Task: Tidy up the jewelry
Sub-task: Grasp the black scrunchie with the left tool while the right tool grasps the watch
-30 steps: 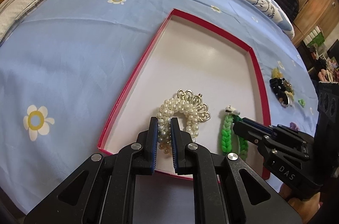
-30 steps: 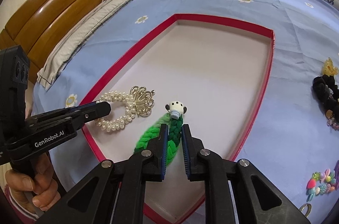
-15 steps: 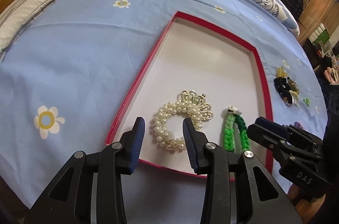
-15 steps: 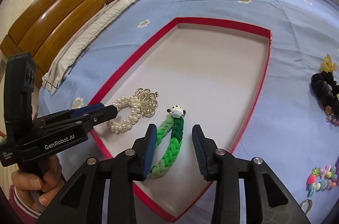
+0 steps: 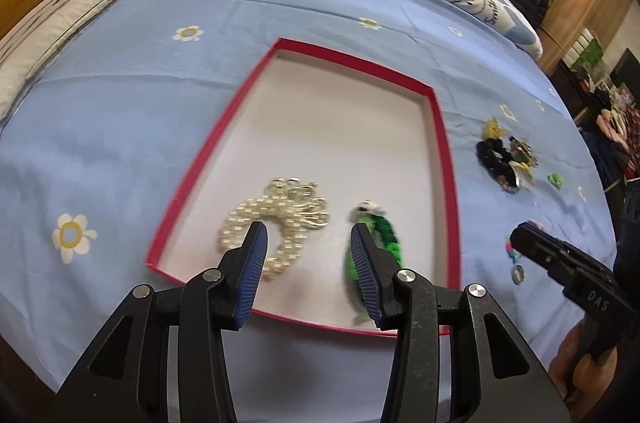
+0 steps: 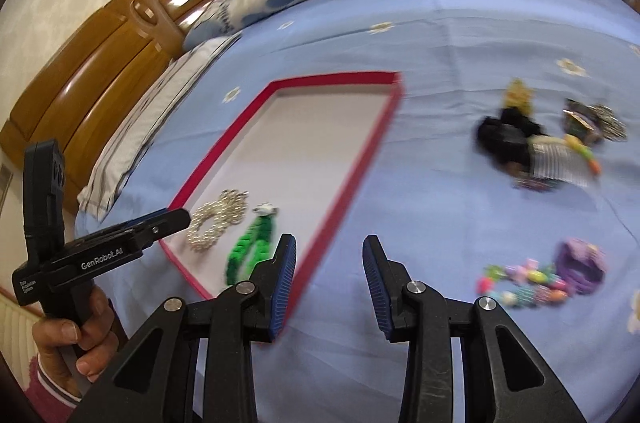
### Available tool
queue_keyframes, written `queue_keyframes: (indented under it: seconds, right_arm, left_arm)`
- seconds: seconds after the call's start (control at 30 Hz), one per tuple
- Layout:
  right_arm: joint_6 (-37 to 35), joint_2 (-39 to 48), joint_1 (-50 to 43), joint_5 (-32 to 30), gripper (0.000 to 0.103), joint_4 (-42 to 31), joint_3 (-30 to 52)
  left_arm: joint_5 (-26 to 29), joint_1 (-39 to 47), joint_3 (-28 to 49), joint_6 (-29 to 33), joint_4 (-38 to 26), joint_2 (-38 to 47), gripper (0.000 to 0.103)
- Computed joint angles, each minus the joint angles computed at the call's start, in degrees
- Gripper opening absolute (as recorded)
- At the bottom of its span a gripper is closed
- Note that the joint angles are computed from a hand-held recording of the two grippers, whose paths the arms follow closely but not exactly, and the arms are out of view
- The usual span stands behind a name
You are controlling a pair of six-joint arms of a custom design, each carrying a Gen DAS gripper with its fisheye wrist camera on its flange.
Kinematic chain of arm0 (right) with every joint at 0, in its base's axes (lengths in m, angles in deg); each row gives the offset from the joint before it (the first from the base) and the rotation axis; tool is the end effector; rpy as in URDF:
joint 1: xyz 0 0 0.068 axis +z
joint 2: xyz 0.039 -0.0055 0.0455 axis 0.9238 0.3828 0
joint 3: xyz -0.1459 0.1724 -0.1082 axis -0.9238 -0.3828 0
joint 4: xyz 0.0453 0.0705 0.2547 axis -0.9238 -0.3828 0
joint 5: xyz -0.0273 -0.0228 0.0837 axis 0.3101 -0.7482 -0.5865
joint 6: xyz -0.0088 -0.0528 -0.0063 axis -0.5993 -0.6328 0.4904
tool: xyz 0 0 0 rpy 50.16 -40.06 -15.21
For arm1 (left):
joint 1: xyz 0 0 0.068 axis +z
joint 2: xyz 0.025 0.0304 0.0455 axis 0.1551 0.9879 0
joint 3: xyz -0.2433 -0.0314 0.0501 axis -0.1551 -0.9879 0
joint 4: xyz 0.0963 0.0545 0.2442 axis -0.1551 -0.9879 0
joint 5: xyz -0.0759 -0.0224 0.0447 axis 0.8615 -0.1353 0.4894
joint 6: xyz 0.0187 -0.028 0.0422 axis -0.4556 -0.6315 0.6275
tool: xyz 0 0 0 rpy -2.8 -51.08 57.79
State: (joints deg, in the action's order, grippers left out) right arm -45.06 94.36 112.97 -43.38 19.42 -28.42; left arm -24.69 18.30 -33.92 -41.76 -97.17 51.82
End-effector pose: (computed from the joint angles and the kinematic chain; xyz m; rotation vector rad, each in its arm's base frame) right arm 0.1722 0.1669 0.1558 0.0616 2.4821 0.5100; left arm 0.2106 0.0229 0.1648 0.1538 2.6096 -0.3254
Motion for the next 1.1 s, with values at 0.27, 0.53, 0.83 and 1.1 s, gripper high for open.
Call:
queue_keyframes:
  seconds: [0.27,0.53,0.83,1.1]
  right_arm:
    - [1.7,-20.9,-7.3,1.2,0.040,-10.1,-10.1]
    - [-2.2,-37.6,-19.4,-2.6,0.040,-21.0,-14.7]
    - [-10.5,-41.9,-31.5,-9.3,0.040,-23.5,-15.4]
    - [-19.4,-34.3,-41.5,-15.6,0.040,-17.8,-13.9]
  left_arm:
    - [-2.2,-9.4,0.1,-5.4,0.0,-1.8,0.042]
    - [-5.7,-20.4,1.8,-10.9,1.6,-0.6,0.042]
    - [-8.8,-29.9,6.1,-15.4,4.2,5.1,0.042]
    - [-10.3,-35.7,12.0,-18.2,7.4,13.4,0.042]
